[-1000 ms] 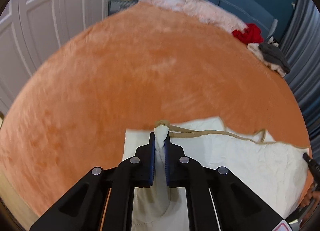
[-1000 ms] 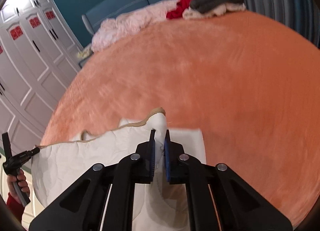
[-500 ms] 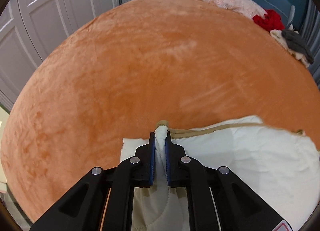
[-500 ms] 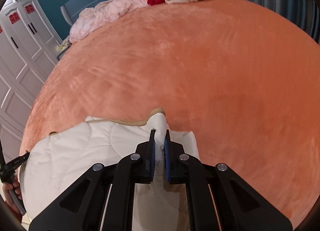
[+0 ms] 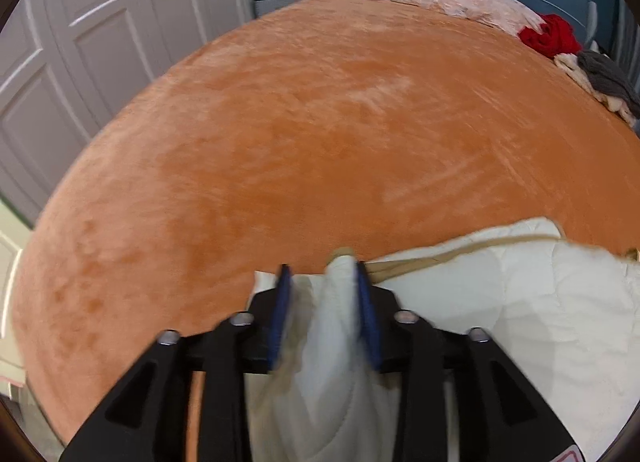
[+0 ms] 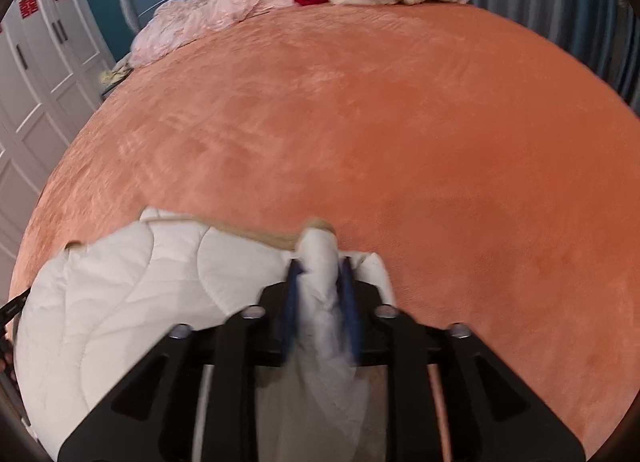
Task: Fold large clothes
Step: 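Release the collar and smooth the quilted jacket back with both open grippers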
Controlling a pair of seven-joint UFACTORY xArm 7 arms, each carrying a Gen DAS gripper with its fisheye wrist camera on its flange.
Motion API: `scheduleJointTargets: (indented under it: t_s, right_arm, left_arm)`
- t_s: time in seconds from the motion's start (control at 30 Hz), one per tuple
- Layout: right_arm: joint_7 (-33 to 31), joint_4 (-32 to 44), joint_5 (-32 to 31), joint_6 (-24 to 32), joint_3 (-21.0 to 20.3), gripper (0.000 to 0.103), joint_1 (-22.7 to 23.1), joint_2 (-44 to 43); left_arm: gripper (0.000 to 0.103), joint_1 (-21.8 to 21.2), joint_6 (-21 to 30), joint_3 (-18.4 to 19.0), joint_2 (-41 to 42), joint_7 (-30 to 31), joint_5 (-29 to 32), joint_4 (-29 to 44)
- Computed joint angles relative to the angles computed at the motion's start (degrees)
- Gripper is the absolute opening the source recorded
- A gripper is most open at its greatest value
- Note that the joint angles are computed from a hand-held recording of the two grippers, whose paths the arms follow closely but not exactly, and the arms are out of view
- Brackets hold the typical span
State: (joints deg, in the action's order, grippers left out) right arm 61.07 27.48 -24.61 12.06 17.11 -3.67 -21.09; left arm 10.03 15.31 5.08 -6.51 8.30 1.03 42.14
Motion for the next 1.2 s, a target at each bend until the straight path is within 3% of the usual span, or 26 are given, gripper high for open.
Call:
scheduleJointTargets:
  t_s: [0.03, 0.1, 0.17, 0.27, 0.43, 0.6, 0.73, 0.93, 1.1, 1.2]
  right_arm:
    - [2.0, -0.6, -0.6, 0.7, 1.1, 0.04, -1.0, -2.7]
    - [5.8, -2.2, -2.0, 0.1, 4.0, 0.047, -3.4, -8.7]
    - [5.8, -1.8, -1.4, -0.4, 4.8, 0.047, -2.9, -11.3]
    - [1.7, 2.0, 1.0, -2.8, 4.2, 0.046, 0.9, -7.1]
    - [-5.9, 13.6, 0.8, -3.2, 5.7, 0.017, 7.2, 8.6]
    - [-8.5, 20.4, 0.9, 0.0, 3.6, 0.012, 12.8, 19.8]
    - [-9.4, 18.3, 4.0, -4.6, 1.2, 0.007, 13.8, 22.8]
    - [8.9, 21.4, -16.1, -4.0, -9.2, 0.004, 23.5, 26.1]
    - [11.8, 22.0, -19.7, -5.1, -12.3, 0.004, 25.5, 26.8]
    - [12.5, 21.0, -20.5, -6.4, -13.4, 0.004, 25.9, 26.3]
  left_arm:
    - [0.055, 1.3, 0.3, -0.5, -2.0, -2.6, 2.1, -0.4]
    - [0.062, 0.7, -0.2, 1.0, -6.9, -1.8, -0.3, -1.9]
    - [0.062, -1.4, 0.7, 3.0, -10.5, 1.3, -4.7, -2.4]
    - [0.062, -5.3, 3.4, 3.7, -14.2, 4.3, -9.7, -2.0]
    - [0.062, -14.0, 7.7, 2.3, -13.8, 9.9, -16.5, -1.8]
    - [0.062, -14.8, 7.7, -2.7, -8.0, 8.3, -14.7, -2.7]
    - [0.063, -13.7, 0.2, -5.1, -5.3, 4.6, -10.2, -6.4]
    - [0.068, -10.8, -5.8, -8.5, -3.0, -3.9, -0.1, -8.0]
    - [0.07, -13.2, -8.1, -5.7, -1.8, -1.4, -2.5, -8.4]
    - [0.07, -12.0, -9.4, -6.7, -1.5, -3.2, -0.3, -8.8]
